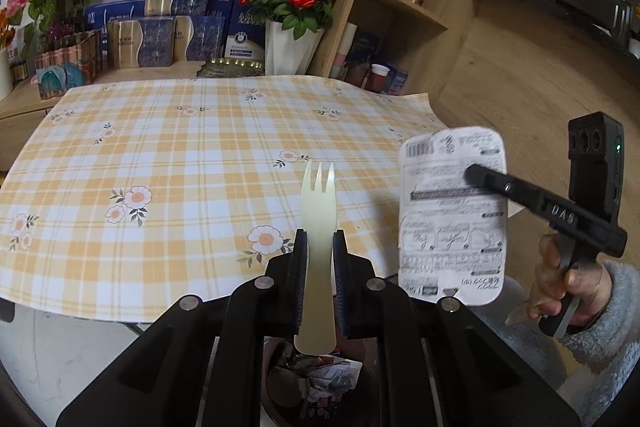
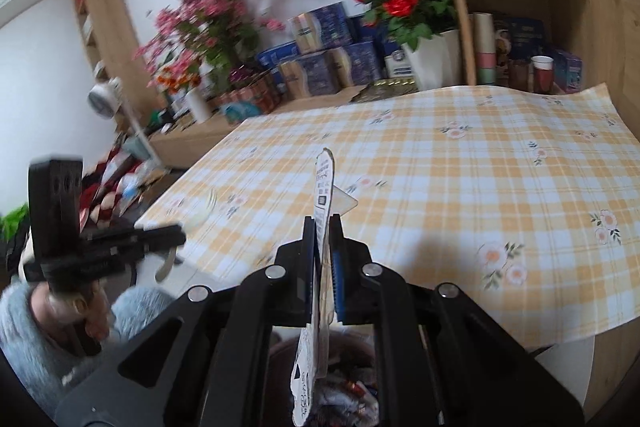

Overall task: Collect trash
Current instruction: 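Carry the fork and the tray down over the maroon bin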

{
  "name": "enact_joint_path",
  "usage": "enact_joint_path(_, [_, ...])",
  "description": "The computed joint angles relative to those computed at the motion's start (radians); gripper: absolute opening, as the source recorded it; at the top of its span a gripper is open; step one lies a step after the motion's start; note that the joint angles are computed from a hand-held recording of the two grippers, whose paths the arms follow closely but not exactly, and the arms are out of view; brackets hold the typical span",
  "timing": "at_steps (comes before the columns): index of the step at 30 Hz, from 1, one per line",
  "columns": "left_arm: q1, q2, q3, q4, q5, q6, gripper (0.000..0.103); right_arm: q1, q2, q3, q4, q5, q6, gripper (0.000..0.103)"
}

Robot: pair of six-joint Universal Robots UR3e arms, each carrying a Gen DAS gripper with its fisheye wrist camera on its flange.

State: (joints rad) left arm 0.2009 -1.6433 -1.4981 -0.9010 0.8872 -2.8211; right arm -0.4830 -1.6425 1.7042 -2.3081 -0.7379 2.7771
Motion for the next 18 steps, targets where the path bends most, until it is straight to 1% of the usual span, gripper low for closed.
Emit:
enact_joint_path(6, [0.043, 0.128, -0.096, -0.047, -0.049, 0.044, 0.013, 0.026, -0.132, 0.09, 0.204, -0.018, -0.18, 0.011])
enact_joint_path(9, [0.063, 0.169, -0.126, -0.078, -0.069, 0.065, 0.013, 0.06, -0.152, 0.127, 0.25, -0.064, -0.226, 0.011])
enact_joint_path(14, [0.076, 0.199, -0.152, -0.087, -0.078, 0.07, 0.013, 0.111, -0.143, 0.175, 0.259, -0.138, -0.225, 0.011])
enact_joint_path(18, [0.08, 0.206, -0.17, -0.082, -0.084, 0.061, 0.013, 0.147, -0.114, 0.204, 0.23, -0.187, -0.201, 0.011])
